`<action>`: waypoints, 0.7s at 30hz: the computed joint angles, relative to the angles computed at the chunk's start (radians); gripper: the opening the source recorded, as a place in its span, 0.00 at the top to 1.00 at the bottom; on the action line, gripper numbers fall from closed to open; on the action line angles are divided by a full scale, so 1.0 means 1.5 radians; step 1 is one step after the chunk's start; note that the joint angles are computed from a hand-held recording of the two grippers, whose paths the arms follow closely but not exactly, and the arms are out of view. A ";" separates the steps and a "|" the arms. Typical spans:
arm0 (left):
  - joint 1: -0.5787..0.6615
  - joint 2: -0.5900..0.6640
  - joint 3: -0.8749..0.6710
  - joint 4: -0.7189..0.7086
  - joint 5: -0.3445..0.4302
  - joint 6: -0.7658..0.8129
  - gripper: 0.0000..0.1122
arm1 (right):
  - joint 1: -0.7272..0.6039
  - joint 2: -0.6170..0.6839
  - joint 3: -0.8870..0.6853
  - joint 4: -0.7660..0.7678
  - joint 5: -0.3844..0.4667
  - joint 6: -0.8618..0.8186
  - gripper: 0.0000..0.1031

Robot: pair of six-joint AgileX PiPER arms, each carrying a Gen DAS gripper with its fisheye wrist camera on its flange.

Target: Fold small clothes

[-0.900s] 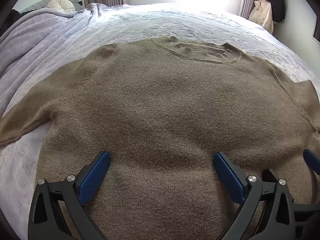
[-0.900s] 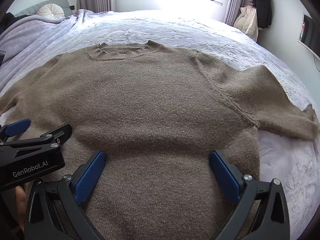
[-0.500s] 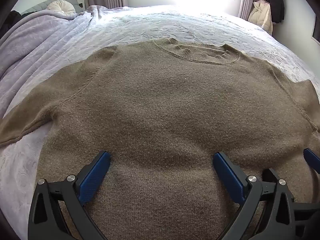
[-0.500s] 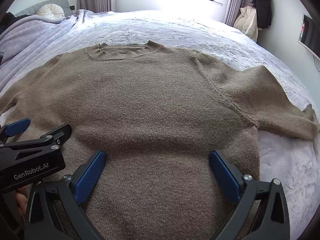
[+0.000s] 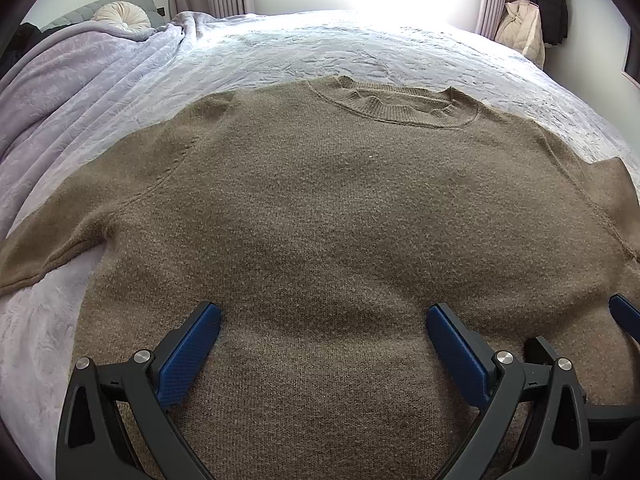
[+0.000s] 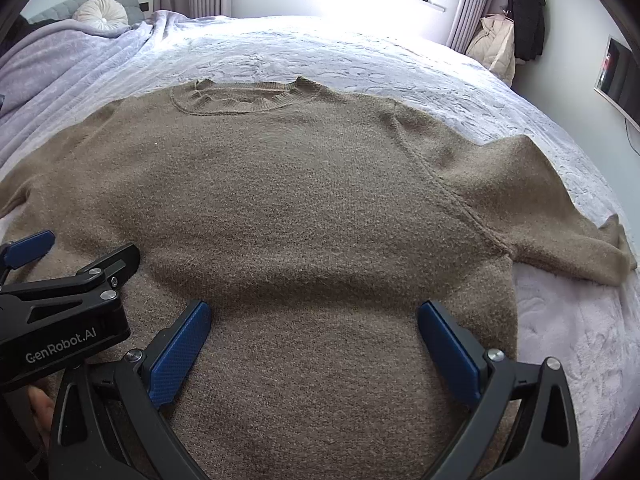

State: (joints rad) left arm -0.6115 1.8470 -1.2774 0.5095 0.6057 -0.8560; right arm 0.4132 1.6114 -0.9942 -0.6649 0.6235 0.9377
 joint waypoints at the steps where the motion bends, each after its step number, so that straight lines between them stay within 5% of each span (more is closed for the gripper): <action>1: 0.001 0.001 -0.002 -0.002 0.000 0.003 0.08 | 0.000 -0.001 0.000 0.000 0.000 0.001 0.00; 21: -0.003 0.000 0.003 0.007 0.001 -0.010 0.08 | 0.002 0.000 0.000 -0.003 0.001 0.004 0.00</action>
